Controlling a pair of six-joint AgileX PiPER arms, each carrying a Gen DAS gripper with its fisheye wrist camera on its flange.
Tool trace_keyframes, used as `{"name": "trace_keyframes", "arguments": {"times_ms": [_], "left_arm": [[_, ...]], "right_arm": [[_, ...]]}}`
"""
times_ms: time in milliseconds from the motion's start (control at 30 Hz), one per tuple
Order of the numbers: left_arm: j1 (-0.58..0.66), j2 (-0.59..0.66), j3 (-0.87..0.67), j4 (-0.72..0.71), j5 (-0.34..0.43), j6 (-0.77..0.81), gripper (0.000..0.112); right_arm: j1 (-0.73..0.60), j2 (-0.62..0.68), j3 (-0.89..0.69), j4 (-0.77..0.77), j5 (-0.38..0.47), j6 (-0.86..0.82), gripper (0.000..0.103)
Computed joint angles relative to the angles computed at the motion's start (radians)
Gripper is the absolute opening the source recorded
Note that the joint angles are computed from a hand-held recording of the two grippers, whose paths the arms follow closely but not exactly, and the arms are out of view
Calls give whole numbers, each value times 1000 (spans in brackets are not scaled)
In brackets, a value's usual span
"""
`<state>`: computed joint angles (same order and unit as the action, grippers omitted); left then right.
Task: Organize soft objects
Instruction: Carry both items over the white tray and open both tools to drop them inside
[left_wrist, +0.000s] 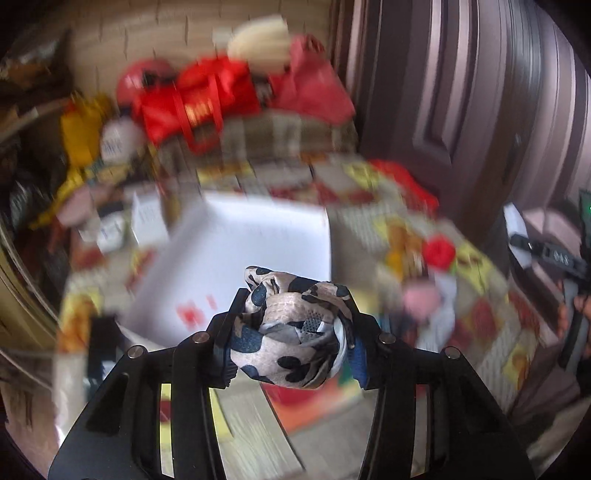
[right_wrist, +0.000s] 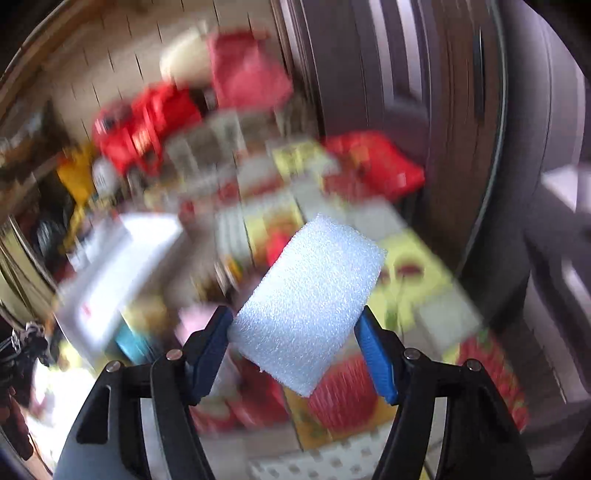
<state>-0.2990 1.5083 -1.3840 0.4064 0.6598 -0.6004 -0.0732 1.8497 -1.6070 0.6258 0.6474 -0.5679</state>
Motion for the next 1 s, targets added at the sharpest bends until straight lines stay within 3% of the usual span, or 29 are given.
{"name": "trace_keyframes", "arguments": {"times_ms": [133, 267, 367, 500, 667, 1000], "left_arm": [[27, 53, -230, 87, 92, -23, 46], [32, 92, -363, 121, 153, -15, 47], [24, 66, -326, 158, 148, -43, 47], [48, 53, -281, 118, 146, -58, 47], [66, 42, -256, 107, 139, -63, 47], [121, 43, -223, 38, 105, -21, 47]], "right_arm": [[32, -46, -75, 127, -34, -16, 68], [98, -19, -227, 149, -21, 33, 68], [125, -20, -282, 182, -1, 23, 68], [183, -52, -224, 222, -40, -38, 68], [234, -30, -257, 162, -39, -6, 68], [254, -66, -182, 159, -53, -51, 68]]}}
